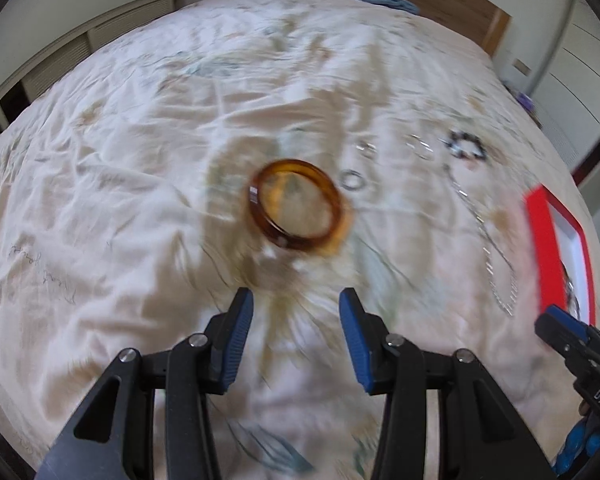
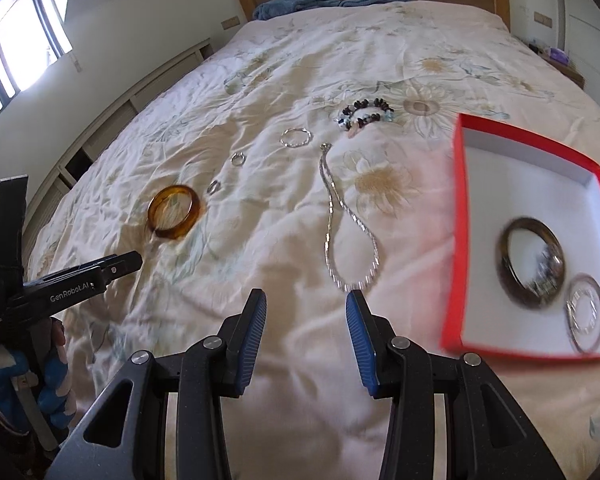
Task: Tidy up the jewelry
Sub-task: 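Reach the left tool to the amber bangle and close on it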
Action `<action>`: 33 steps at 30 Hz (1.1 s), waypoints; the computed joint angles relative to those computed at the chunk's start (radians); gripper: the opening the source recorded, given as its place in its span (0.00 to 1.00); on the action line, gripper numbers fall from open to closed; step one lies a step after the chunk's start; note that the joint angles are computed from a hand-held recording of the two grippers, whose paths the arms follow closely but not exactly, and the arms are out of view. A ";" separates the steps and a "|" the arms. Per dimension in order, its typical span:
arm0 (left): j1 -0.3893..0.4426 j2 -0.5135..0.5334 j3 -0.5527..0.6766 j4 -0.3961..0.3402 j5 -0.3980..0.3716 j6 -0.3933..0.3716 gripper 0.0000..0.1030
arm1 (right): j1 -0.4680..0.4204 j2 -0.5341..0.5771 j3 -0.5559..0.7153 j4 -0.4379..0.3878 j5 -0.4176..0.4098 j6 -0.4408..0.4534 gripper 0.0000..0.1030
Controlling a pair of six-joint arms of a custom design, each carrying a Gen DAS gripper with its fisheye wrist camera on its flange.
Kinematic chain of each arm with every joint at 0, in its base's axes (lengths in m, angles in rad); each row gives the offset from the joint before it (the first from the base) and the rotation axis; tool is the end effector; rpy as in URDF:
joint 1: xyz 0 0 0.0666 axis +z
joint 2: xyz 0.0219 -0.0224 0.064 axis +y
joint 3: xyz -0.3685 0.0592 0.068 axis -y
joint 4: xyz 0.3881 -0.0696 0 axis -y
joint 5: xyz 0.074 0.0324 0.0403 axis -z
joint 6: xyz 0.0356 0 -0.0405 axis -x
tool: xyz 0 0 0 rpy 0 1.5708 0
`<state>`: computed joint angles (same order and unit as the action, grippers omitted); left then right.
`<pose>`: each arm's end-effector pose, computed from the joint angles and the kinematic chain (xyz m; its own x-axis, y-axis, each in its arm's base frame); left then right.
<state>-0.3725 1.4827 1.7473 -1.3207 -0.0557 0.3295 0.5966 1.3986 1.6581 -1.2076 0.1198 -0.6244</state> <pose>0.4528 -0.1752 0.5097 -0.8765 -0.0044 -0.4815 0.0573 0.9919 -0.1134 0.3868 0.2571 0.5159 -0.8376 0.1328 -0.5299 -0.0129 0.9649 0.2622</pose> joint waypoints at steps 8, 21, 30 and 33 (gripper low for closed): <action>0.054 0.081 0.051 0.022 -0.003 0.008 0.41 | -0.047 0.092 0.065 0.045 -0.056 0.036 0.40; 0.082 0.140 0.067 0.070 0.040 -0.027 0.41 | -0.043 0.242 0.202 0.065 -0.122 0.101 0.40; 0.090 0.141 0.037 0.121 0.027 -0.065 0.12 | -0.034 0.350 0.316 0.069 -0.160 0.137 0.40; 0.104 0.143 0.038 0.129 0.051 -0.068 0.09 | -0.033 0.376 0.342 0.071 -0.164 0.140 0.40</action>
